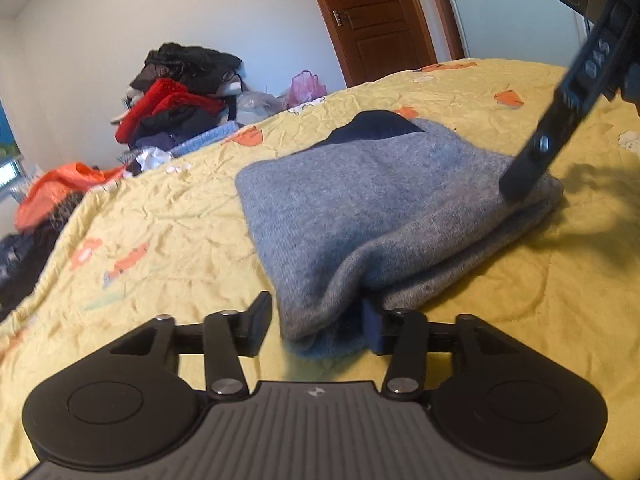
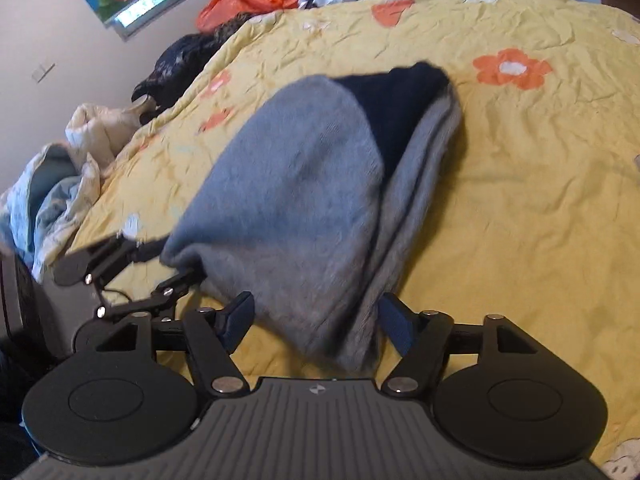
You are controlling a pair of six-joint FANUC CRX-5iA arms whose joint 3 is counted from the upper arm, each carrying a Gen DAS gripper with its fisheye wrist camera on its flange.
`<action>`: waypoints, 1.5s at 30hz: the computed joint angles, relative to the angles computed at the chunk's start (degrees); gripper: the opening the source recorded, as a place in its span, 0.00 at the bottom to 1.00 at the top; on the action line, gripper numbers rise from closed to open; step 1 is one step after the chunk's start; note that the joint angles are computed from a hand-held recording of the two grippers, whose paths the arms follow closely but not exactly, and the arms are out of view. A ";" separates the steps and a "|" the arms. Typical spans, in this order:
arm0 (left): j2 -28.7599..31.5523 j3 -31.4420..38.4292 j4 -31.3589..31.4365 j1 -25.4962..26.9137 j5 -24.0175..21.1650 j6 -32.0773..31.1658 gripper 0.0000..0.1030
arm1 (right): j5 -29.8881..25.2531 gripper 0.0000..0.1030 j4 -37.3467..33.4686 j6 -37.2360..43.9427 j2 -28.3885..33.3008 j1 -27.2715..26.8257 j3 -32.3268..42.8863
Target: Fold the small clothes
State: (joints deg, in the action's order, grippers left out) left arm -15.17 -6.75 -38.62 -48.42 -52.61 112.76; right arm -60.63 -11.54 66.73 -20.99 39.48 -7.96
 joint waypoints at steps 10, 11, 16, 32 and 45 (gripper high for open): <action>-3.97 -3.85 8.21 6.17 5.12 -4.43 0.10 | -2.70 0.18 4.98 4.18 0.60 2.89 0.29; -4.11 -4.57 11.25 7.70 5.60 -6.59 0.09 | -4.15 0.17 5.89 4.69 0.60 3.03 0.51; -2.58 -2.97 8.36 5.87 3.01 -2.48 0.09 | -2.26 0.16 9.00 3.36 -0.83 5.04 -2.86; 5.65 0.38 33.01 15.86 12.04 -14.21 0.40 | 19.52 0.99 9.28 -9.39 14.09 -2.43 7.39; 0.00 2.01 6.55 5.29 6.73 10.54 0.89 | 18.98 1.00 46.51 -35.51 2.67 11.40 -12.32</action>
